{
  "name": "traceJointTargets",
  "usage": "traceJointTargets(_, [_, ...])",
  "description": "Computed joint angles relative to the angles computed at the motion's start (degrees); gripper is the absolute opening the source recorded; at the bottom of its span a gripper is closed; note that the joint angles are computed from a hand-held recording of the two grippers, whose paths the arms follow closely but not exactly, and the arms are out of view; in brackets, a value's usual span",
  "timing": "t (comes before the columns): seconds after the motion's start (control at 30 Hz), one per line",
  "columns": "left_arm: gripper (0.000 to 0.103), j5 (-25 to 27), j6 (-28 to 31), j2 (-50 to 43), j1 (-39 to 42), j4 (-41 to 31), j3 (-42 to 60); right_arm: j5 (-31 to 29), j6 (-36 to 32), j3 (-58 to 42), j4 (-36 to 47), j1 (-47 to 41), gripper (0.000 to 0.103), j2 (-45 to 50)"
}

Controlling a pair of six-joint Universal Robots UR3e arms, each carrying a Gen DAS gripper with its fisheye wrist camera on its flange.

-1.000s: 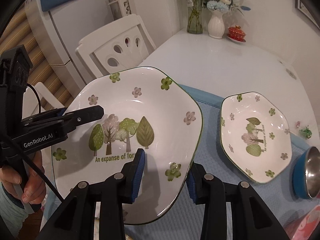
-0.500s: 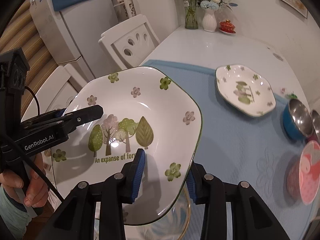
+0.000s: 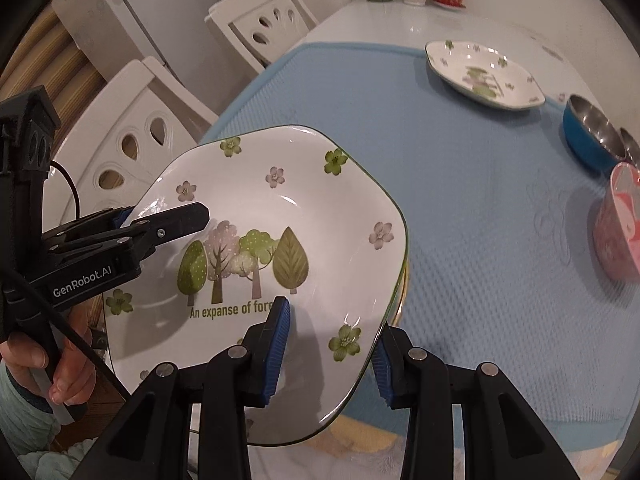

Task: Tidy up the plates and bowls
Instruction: 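Carry the forest-print plate with both grippers and lower it onto the Sunflower plate, then open both grippers and move them to the smaller forest-print plate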

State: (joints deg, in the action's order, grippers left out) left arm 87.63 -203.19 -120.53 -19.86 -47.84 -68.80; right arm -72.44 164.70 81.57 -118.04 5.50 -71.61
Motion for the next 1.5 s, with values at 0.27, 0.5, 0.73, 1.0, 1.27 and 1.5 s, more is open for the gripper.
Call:
traceJointTargets(0.27, [0.042,0.0,-1.1,-0.6,-1.6,1.0,-2.7,-2.3,1.0,2.8,-0.9,0.1,0.037,0.2])
traceJointTargets(0.5, [0.042,-1.5,-0.4,-3.1,-1.4,-0.1,-0.7,-5.8,2.4,2.4,-1.1,1.5,0.037,1.4])
traceJointTargets(0.73, [0.042,-1.3,0.3,-4.7,-1.4,-1.9,1.3,-8.4,3.8,1.8,-0.4,2.7,0.037,2.7])
traceJointTargets(1.0, [0.043,-0.5,0.9,-5.3,-1.0,-5.0,4.2,-7.7,5.9,0.3,0.6,2.3,0.037,3.8])
traceJointTargets(1.27, [0.044,1.9,4.6,-1.9,0.9,-4.0,1.9,-6.0,4.4,-1.4,4.2,0.6,0.037,3.1])
traceJointTargets(1.5, [0.044,-3.5,4.1,-0.8,4.5,-3.3,0.3,-10.8,4.7,-0.2,2.9,5.1,0.037,2.1])
